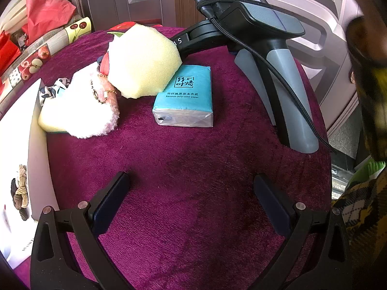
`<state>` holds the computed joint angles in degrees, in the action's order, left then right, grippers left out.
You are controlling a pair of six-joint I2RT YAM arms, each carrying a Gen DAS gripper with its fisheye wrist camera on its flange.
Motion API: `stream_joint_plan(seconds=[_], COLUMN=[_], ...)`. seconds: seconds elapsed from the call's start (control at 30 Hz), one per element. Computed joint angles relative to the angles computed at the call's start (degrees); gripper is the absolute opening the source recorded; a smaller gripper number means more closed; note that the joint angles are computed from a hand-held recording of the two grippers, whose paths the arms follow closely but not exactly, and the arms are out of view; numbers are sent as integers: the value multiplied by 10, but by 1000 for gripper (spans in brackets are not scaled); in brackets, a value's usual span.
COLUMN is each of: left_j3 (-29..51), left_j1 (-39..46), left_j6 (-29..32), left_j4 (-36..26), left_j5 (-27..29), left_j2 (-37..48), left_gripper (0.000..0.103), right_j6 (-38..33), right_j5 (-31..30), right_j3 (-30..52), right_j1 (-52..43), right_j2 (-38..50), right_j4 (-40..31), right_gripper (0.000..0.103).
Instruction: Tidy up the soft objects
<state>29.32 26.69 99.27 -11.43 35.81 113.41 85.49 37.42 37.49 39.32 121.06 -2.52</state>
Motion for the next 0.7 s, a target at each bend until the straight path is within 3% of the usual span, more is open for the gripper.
stream_joint_plan(seconds=[0.7], left_j3=[-2], left_j1=[-2], left_j6=[-3], left_j4=[3], left_j5=[0], left_j2=[0], left_gripper=[102], right_j6=[-2], right_j5=[1], right_j3=[5], right_j1=[-2], right_j2=[2], right_j4=[-1], right_gripper=[103])
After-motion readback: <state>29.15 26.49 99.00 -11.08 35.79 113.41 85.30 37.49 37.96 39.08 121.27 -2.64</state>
